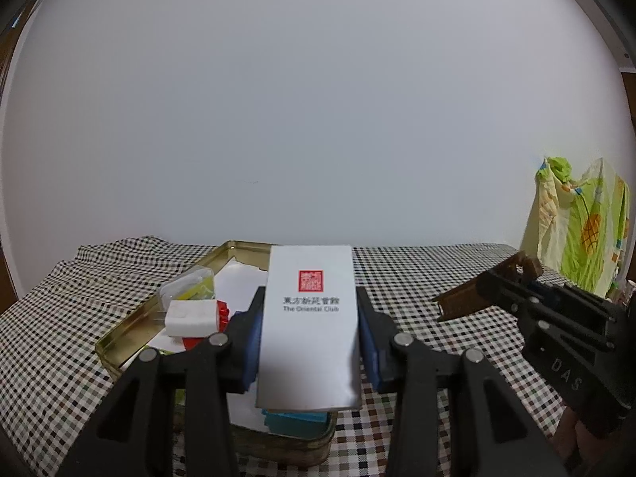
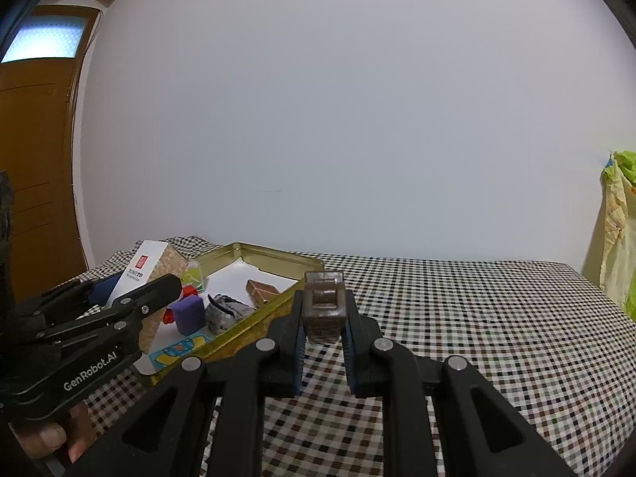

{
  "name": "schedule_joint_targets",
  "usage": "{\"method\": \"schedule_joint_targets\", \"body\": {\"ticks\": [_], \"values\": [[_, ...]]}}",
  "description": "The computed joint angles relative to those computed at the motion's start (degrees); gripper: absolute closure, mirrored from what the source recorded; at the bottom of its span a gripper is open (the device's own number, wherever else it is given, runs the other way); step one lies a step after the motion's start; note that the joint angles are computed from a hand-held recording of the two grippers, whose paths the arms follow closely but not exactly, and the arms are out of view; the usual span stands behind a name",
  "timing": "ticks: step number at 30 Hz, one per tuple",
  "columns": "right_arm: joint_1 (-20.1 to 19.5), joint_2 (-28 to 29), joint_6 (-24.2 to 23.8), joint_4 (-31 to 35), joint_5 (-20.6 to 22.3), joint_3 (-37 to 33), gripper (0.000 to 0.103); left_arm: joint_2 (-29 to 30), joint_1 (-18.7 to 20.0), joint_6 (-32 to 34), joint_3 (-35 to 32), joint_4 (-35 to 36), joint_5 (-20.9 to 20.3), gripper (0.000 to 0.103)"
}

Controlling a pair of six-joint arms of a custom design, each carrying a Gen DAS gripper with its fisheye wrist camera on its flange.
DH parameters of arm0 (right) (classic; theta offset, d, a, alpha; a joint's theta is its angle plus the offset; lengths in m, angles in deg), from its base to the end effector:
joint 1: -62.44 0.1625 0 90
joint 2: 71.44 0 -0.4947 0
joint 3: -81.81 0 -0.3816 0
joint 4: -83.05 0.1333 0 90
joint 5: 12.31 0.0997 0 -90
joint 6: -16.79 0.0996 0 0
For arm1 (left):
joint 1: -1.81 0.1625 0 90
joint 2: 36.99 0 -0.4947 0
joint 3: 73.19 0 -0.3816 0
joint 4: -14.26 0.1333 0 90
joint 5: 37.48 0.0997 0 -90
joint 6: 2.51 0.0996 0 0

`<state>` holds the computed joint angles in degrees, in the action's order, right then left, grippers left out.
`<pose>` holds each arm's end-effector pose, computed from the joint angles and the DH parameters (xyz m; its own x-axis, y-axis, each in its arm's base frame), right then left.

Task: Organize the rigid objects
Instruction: 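Carry the brown bar and white box over the gold tin tray with both tools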

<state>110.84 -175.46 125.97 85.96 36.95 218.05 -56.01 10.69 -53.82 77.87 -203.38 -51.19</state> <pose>0.0106 -0.2867 0.3140 -0.6634 -0.3723 0.6491 -0.7443 0.2395 -0.6234 -0.2705 -0.2751 0.0091 -0.7457 0.0334 -0.6654 0.6447 0.2880 -0.7081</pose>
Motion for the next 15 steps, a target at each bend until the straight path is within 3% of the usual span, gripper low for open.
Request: {"method": "schedule_joint_targets", "body": {"ticks": [6, 15], "values": [[0.4, 0.2, -0.8, 0.6, 0.1, 0.4, 0.085, -0.4, -0.7, -4.0, 1.7, 2.0, 0.2, 0.063], [-0.4, -0.4, -2.3, 2.6, -0.8, 0.5, 0.085, -0.7, -0.5, -4.7, 1.3, 3.0, 0.3, 0.063]]}}
